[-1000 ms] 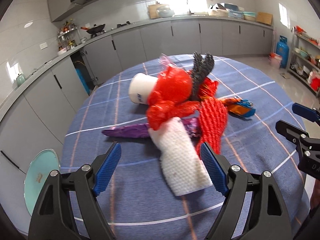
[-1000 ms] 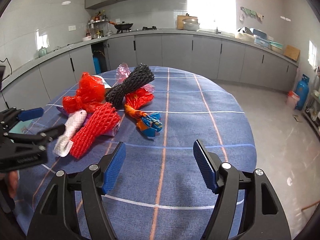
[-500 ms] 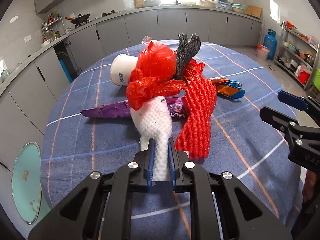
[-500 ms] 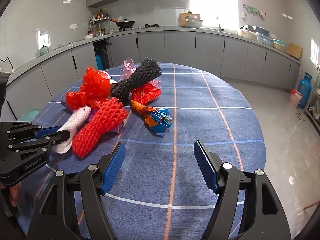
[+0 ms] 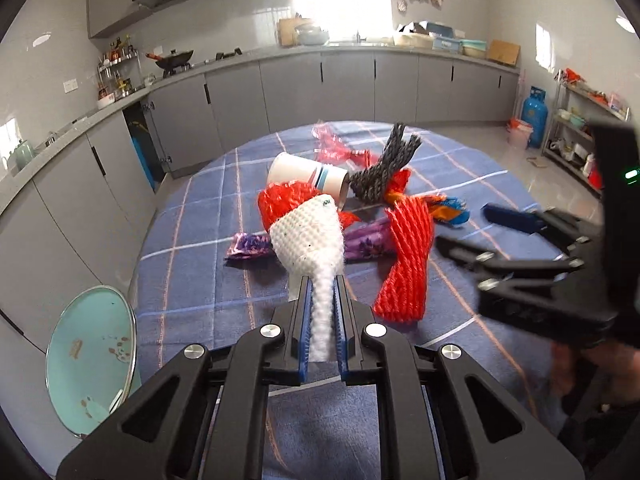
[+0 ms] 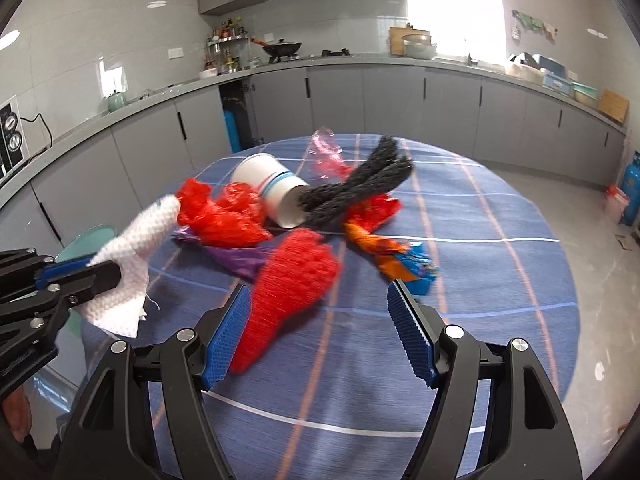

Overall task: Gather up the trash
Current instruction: 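Grasp the red mesh sleeve with the right tool while the left tool holds the white sleeve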

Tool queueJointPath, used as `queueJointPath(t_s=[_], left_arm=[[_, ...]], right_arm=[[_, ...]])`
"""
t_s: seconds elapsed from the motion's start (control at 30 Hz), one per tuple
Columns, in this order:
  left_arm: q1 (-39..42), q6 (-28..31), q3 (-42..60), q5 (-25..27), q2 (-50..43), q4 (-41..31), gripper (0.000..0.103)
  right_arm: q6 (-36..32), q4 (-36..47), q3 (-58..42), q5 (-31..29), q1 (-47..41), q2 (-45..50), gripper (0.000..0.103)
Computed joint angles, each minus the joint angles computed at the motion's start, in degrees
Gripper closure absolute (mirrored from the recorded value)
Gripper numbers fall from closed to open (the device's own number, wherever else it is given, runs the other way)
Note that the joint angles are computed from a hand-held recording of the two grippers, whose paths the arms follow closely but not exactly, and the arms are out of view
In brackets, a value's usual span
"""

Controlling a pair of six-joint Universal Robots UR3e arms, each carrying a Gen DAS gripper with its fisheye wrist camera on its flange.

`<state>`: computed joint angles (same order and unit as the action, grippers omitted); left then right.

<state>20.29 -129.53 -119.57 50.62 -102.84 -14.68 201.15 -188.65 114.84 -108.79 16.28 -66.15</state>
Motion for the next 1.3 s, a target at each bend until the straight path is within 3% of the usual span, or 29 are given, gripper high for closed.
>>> queueJointPath(t_s=[0.27, 0.43, 0.5, 0.6, 0.97, 1.3], left_arm=[[4.70, -1.05, -1.76, -2.46, 1.39, 5.83, 0.092], [7.64, -1.13, 0.47, -1.95, -0.36, 6.33, 0.092], [8.39, -1.72, 1.37, -1.23, -1.90, 6.90, 0.092], [9.37, -3.05, 2.67, -0.80, -3.84, 7.35, 0.092], [12.95, -5.12, 2.69, -3.00, -4.19, 9.90, 0.092], [16.59, -6.14, 5.58, -3.34, -6.18, 10.28, 0.092]], right_arm=[[2.92, 4.81, -4.84, 2.99, 0.43, 3.56, 0.036], [4.18, 7.57, -7.23, 6.80, -0.47, 5.52, 0.052], [3.87, 7.95, -7.46, 8.45, -0.66, 5.73, 0.072], [3.04, 8.20, -7.51, 8.73, 0.01, 5.73, 0.083], [-2.41, 6.02, -9.75, -1.10, 6.29, 3.11, 0.085], [-8.53, 8.02, -22.83, 3.11, 6.95, 9.81, 0.085]])
